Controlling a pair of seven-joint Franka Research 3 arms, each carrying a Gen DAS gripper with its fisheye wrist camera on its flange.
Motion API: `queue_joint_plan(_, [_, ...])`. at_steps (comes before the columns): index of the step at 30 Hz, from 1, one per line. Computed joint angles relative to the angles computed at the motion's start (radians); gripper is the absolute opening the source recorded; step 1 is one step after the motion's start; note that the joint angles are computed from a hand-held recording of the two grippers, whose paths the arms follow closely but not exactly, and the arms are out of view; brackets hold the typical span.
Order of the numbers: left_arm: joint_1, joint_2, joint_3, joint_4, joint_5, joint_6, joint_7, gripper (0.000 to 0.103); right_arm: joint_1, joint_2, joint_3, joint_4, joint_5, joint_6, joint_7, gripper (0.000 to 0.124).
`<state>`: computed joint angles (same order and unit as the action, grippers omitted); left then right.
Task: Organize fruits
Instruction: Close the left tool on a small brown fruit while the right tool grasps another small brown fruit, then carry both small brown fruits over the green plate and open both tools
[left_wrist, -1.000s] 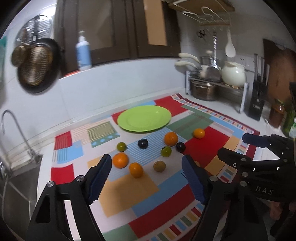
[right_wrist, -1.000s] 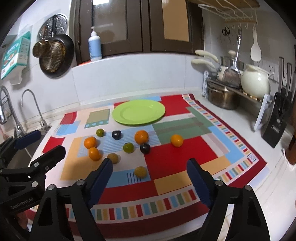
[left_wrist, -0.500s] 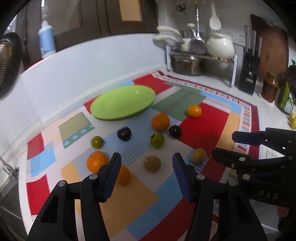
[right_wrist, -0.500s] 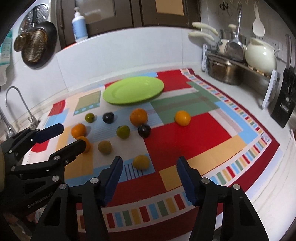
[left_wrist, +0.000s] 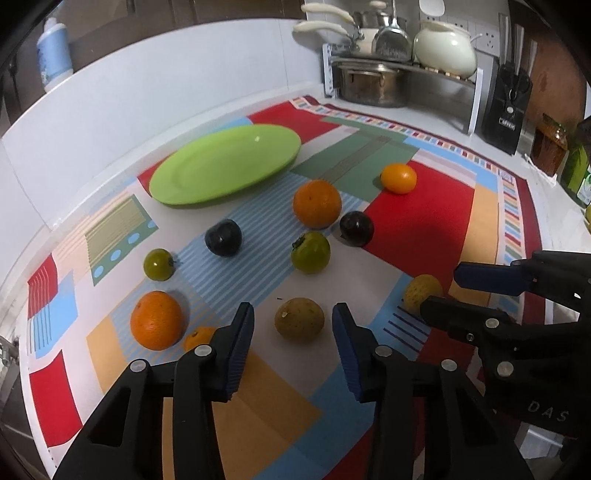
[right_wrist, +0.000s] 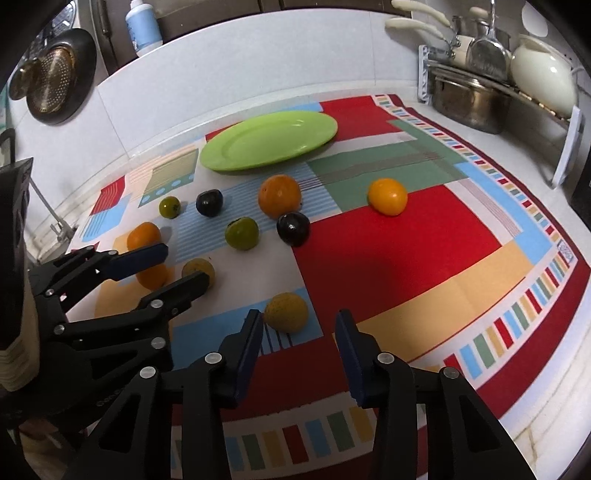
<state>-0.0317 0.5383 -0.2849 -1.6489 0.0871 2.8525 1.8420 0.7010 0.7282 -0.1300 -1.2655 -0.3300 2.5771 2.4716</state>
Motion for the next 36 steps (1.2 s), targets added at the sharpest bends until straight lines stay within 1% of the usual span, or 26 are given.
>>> queue_joint_plan(1, [0.002,0.005,-0.003,0.006,-0.002,-0.007,0.003,0.042,-0.007,0.006,0.008,0.007,0.008,0.001,-0.010,0.041])
queue_joint_plan(3, [-0.011,0.014,0.010,0.023,0.007,-0.023,-0.009,0.041,-0.018,0.023,0.022,0.031,0.025,-0.003,-0.037,0.039])
queue_joint_plan(5, [-0.012,0.024,0.009,0.040,0.006,-0.045,-0.009,0.036,-0.025,0.037,0.030,0.049,0.042,-0.007,-0.060,0.035])
queue_joint_plan(7, [-0.014,0.028,0.010,0.048,0.003,-0.056,-0.013,0.034,-0.027,0.045,0.031,0.059,0.056,-0.007,-0.072,0.034])
queue_joint_plan(10, [-0.004,0.032,-0.003,0.053,-0.013,-0.064,-0.001,0.030,-0.030,0.053,0.033,0.064,0.072,-0.001,-0.092,0.030])
queue_joint_plan(12, [-0.007,0.033,0.001,0.055,-0.014,-0.064,-0.004,0.030,-0.028,0.053,0.031,0.060,0.079,0.009,-0.100,0.029])
queue_joint_plan(15, [0.001,0.036,-0.010,0.061,-0.033,-0.070,0.003,0.030,-0.025,0.054,0.026,0.061,0.084,0.013,-0.111,0.029])
queue_joint_plan(19, [0.012,0.013,-0.022,0.033,-0.052,-0.036,0.010,0.030,-0.028,0.046,0.026,0.045,0.099,0.039,-0.115,0.029])
queue_joint_plan(24, [0.036,-0.009,-0.043,0.021,-0.085,-0.033,0.029,0.030,-0.016,0.034,0.010,0.038,0.089,0.053,-0.110,0.029])
queue_joint_plan(27, [0.050,-0.024,-0.054,0.007,-0.106,-0.013,0.049,0.030,-0.011,0.029,0.004,0.045,0.082,0.054,-0.107,0.029])
queue_joint_plan(29, [0.060,-0.032,-0.063,0.002,-0.117,0.005,0.067,0.030,-0.002,0.029,-0.007,0.054,0.067,0.050,-0.099,0.029])
queue_joint_plan(33, [0.075,-0.026,-0.078,0.024,-0.139,0.015,0.094,0.030,0.004,0.040,-0.019,0.093,0.045,0.047,-0.085,0.029])
queue_joint_plan(35, [0.074,-0.018,-0.079,0.044,-0.143,0.017,0.101,0.030,0.004,0.052,-0.024,0.119,0.039,0.046,-0.075,0.029])
queue_joint_plan(36, [0.066,-0.017,-0.071,0.051,-0.138,0.021,0.096,0.030,-0.001,0.063,-0.022,0.142,0.040,0.045,-0.077,0.029])
